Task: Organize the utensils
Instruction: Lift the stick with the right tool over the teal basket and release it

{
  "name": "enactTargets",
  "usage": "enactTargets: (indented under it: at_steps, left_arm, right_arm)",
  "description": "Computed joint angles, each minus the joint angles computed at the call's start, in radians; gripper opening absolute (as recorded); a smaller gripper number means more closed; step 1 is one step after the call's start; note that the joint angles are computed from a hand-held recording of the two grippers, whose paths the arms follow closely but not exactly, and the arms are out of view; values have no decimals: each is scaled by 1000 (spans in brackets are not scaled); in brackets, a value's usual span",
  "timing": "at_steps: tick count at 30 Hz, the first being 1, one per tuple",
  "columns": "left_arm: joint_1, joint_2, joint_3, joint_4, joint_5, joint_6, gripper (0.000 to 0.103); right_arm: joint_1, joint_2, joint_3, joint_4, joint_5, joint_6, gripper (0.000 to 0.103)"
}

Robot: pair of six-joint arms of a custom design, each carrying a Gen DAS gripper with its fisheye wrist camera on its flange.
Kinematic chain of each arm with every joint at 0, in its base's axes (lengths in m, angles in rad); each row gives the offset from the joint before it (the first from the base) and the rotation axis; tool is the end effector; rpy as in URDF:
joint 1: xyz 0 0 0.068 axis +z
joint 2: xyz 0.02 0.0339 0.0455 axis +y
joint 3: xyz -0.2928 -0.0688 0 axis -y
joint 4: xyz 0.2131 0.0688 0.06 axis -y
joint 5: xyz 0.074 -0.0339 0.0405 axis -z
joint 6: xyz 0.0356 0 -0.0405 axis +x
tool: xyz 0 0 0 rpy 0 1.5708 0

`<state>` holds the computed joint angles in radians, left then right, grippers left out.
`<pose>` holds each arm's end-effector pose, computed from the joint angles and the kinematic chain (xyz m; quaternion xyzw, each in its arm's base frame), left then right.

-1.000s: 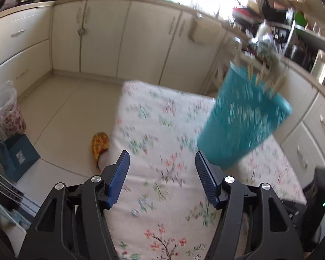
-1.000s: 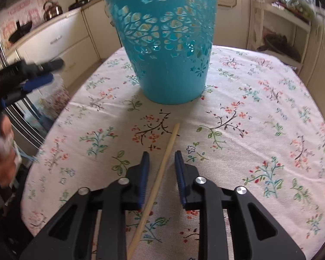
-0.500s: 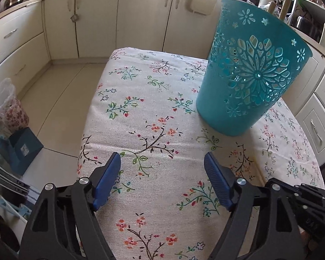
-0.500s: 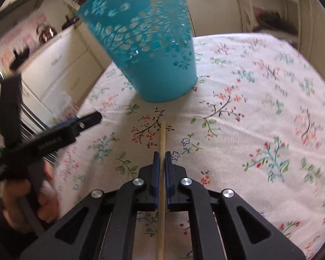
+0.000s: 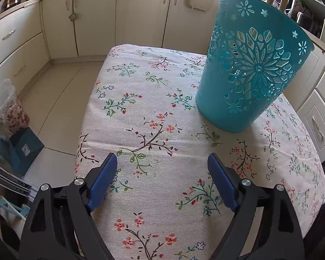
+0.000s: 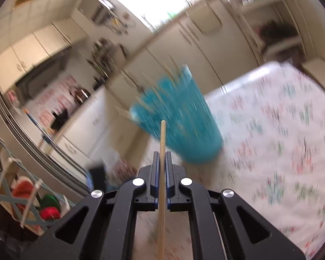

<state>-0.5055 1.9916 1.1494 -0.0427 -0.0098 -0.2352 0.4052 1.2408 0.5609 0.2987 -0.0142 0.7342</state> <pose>0.3464 -0.1913 0.1769 0.1253 0.9334 -0.1174 0.3151 0.2114 0.0912 0.2624 0.1317 0.8177 0.3072 0.4687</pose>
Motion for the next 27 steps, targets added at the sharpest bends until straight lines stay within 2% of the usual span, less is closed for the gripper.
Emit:
enactTargets:
  at_steps: [5,11,16,27]
  left_arm:
    - [-8,1,5,-7,-6,0,83]
    - [-3,1,4,-4,10,5,86]
    - [1,2,3,0,25,5,88]
    - [0,8,10,-2,28,8,90]
  right_arm:
    - [-46,64,199,42,34,-85,6]
    - [-92,265,402,147,102,-164,6]
    - [-120,400,513,120,158,-196,6]
    - [-93,466,515,21,181,-266,6]
